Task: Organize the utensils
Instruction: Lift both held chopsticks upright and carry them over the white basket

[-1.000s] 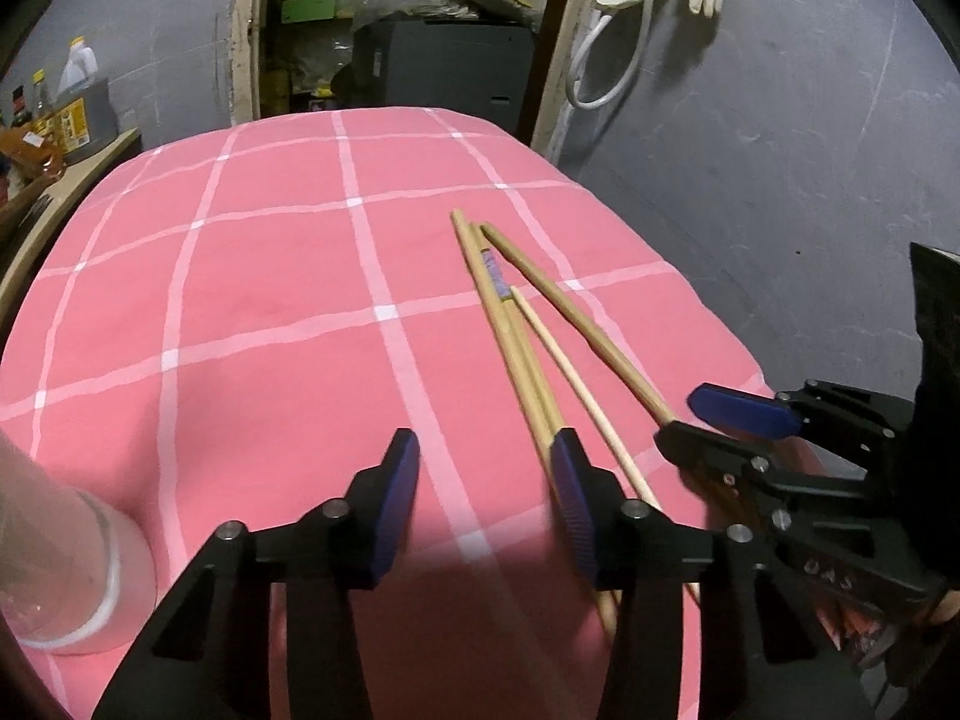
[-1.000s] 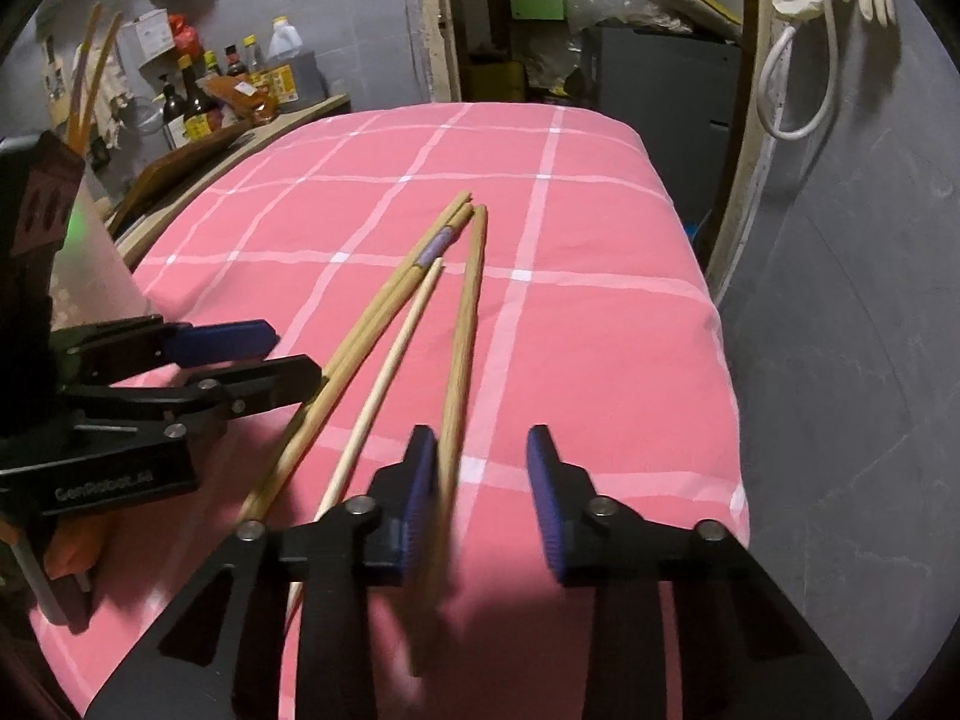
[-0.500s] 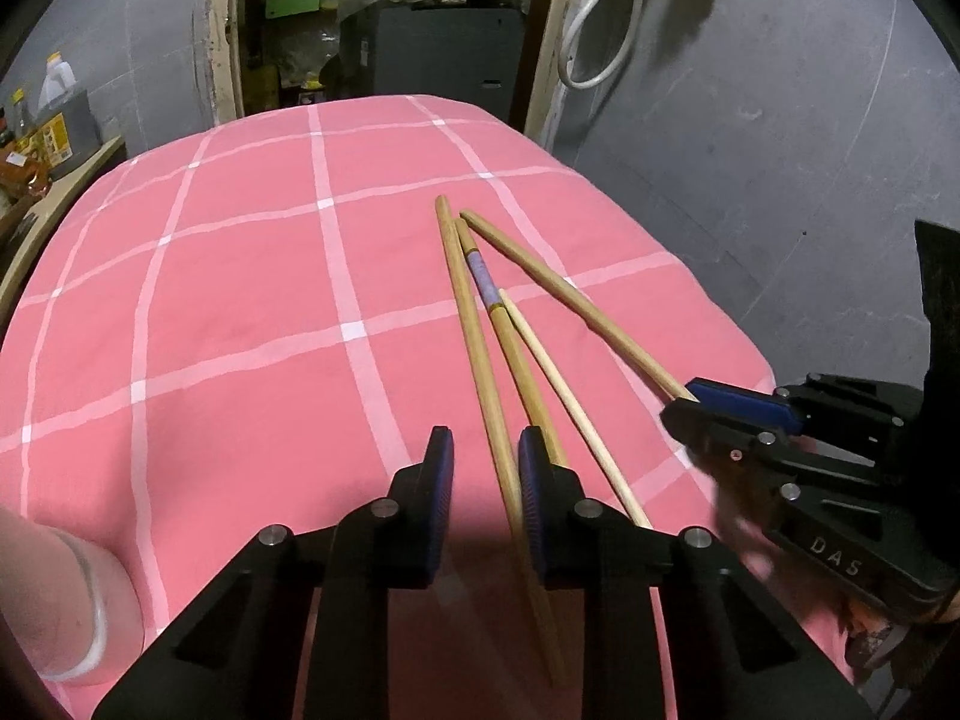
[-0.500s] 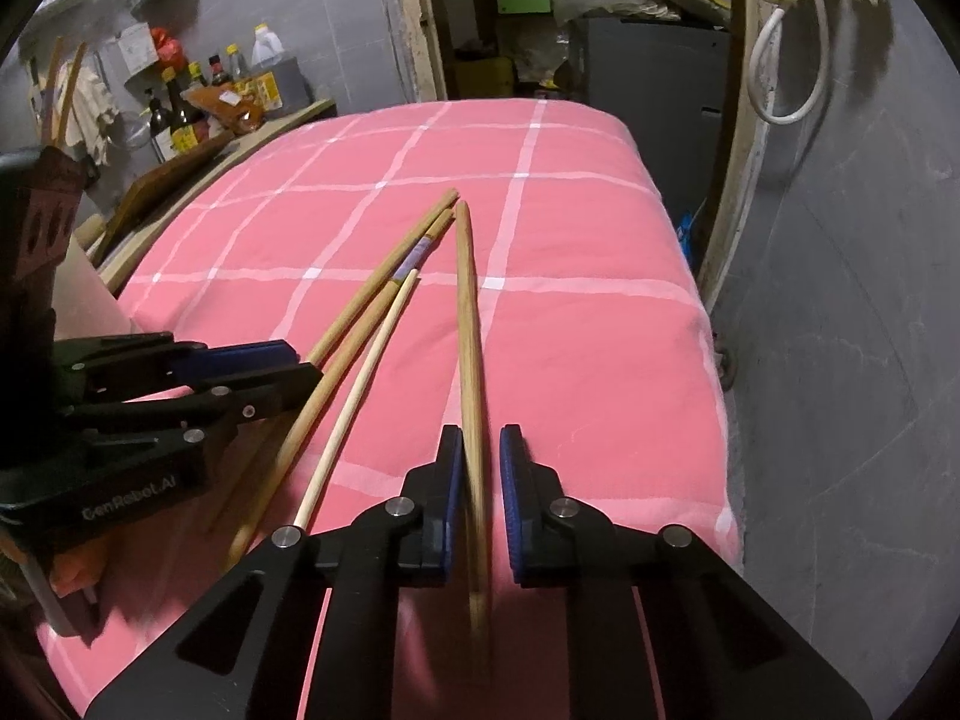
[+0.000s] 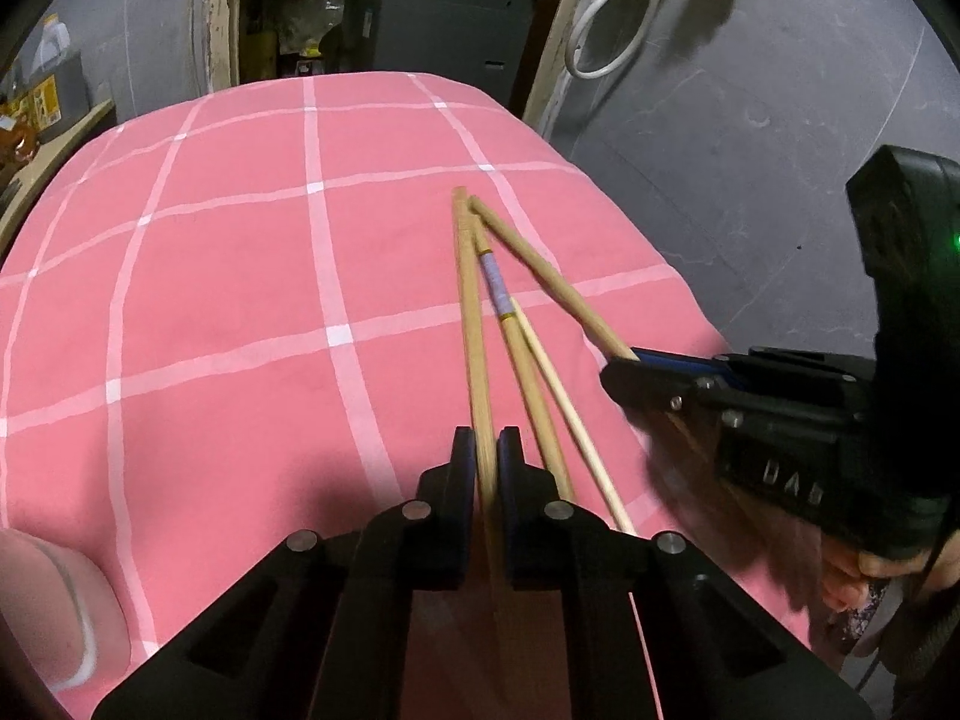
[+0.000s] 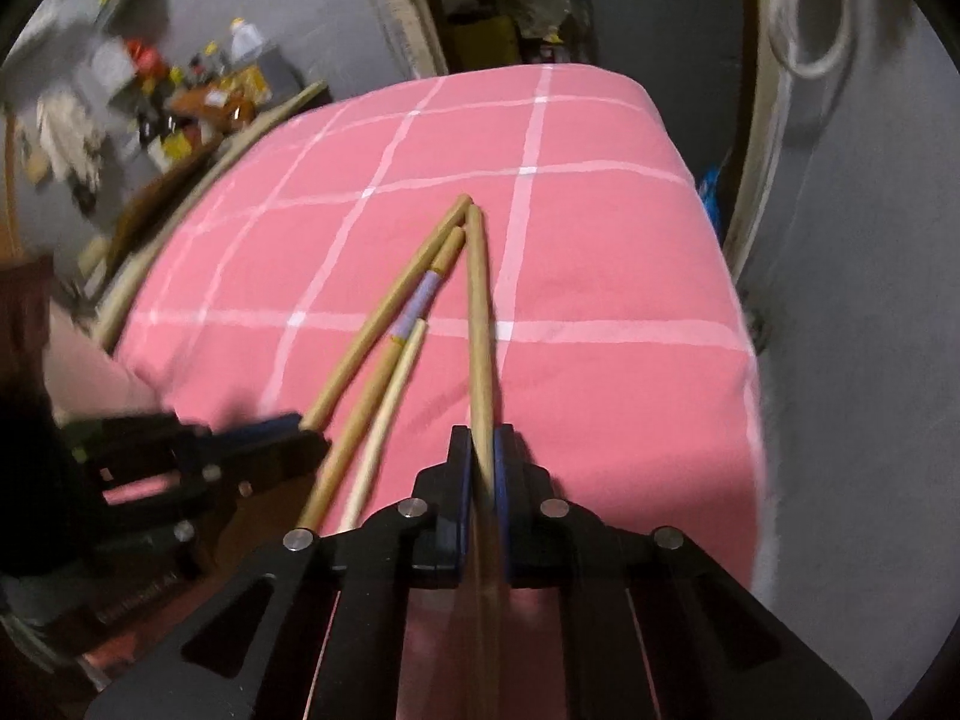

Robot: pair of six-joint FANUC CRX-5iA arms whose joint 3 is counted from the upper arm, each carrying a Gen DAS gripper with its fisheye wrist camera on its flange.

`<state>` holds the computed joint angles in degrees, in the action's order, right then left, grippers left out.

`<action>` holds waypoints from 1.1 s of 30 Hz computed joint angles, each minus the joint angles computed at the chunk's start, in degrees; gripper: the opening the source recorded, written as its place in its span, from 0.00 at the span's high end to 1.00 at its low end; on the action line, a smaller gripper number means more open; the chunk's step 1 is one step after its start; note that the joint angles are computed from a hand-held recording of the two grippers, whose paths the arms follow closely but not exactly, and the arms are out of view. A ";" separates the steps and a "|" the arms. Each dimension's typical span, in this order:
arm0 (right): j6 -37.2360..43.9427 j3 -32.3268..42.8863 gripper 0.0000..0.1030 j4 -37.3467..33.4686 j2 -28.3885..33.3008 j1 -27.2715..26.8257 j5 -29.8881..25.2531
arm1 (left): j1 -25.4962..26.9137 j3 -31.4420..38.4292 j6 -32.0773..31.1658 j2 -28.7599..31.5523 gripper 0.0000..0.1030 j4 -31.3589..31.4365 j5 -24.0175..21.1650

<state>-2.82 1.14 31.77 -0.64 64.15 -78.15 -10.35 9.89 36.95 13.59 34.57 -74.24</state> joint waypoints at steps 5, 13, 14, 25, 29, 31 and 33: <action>-13.49 -8.02 0.95 6.56 -4.74 2.97 7.01 | 1.67 -2.27 -1.97 -1.59 0.96 2.64 -0.25; -31.32 -16.97 0.95 20.60 -8.55 7.86 10.91 | 5.84 -8.60 -5.82 -6.66 0.96 8.61 1.62; -32.99 -17.53 0.95 22.42 -8.55 8.33 10.76 | 6.45 -9.80 -6.68 -7.55 0.96 9.78 2.08; -40.53 -17.61 0.95 47.50 -1.77 8.43 8.89 | 12.18 -25.43 -23.78 -18.43 0.96 34.13 8.05; -41.35 -15.20 0.95 55.21 1.73 6.21 10.22 | 14.16 -26.80 -26.54 -19.71 0.96 40.77 9.25; -42.21 -14.04 0.95 58.64 3.05 4.84 11.44 | 15.28 -26.53 -27.18 -19.55 0.96 43.19 9.55; -43.30 -12.62 0.95 62.13 4.49 3.03 13.48 | 16.51 -26.27 -27.76 -19.41 0.96 45.29 10.26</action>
